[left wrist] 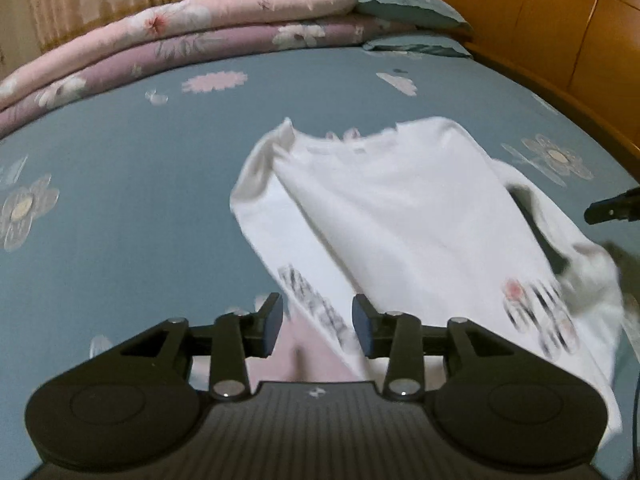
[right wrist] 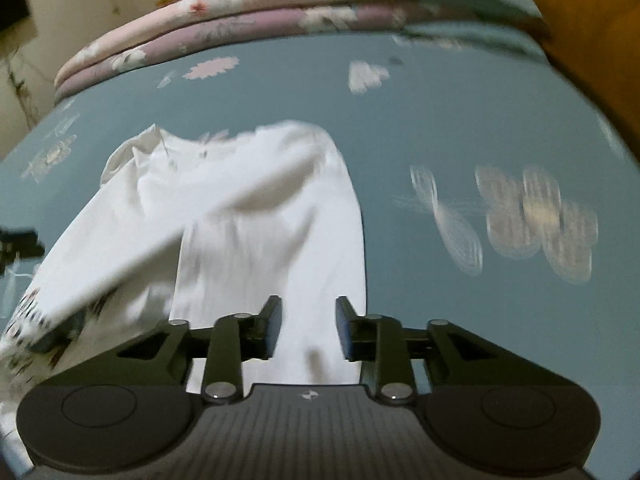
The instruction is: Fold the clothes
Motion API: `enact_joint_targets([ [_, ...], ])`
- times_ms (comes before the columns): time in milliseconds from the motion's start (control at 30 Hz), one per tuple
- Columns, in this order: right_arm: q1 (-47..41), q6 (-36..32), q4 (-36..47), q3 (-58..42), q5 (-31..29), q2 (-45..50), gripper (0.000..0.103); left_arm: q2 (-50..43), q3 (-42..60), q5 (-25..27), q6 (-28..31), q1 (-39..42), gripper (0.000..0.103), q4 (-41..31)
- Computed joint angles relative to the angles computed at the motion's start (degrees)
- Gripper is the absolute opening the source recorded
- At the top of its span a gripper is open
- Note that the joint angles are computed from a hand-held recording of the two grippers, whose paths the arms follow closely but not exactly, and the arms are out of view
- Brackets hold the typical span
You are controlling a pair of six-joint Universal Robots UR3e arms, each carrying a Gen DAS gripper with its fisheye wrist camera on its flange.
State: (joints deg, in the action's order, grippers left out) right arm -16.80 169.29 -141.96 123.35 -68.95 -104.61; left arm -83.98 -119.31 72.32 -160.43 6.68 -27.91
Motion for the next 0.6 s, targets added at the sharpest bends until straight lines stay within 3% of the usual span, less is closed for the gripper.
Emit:
enact_joint_targets([
  [100,-4.91,0.36,3.34,7.85,3.96,-9.14,0.042,9.13,-6.19,-3.67,-0.68,3.42,0.041,-4.69],
  [200,-11.65,-0.69,9.40,14.62,10.17,-19.71,0.052,17.73,-11.78,-6.44,-1.31,6.37,0.046,-8.07],
  [333,-21.00,-3.41,21.82,20.97,18.09,-32.51,0.053,27.26,-16.86,-8.87,-1.99,8.54,0.046,-13.06],
  [433,-28.42,-8.23,36.90,23.83,24.28,-41.65,0.054,32.25,-19.47,-8.35,-2.69,7.81,0.046,-14.00],
  [600,-31.05,-9.21,41.75,29.34,28.85,-50.11,0.054,35.73,-21.05,-8.29,-4.24,7.32,0.047,-15.26],
])
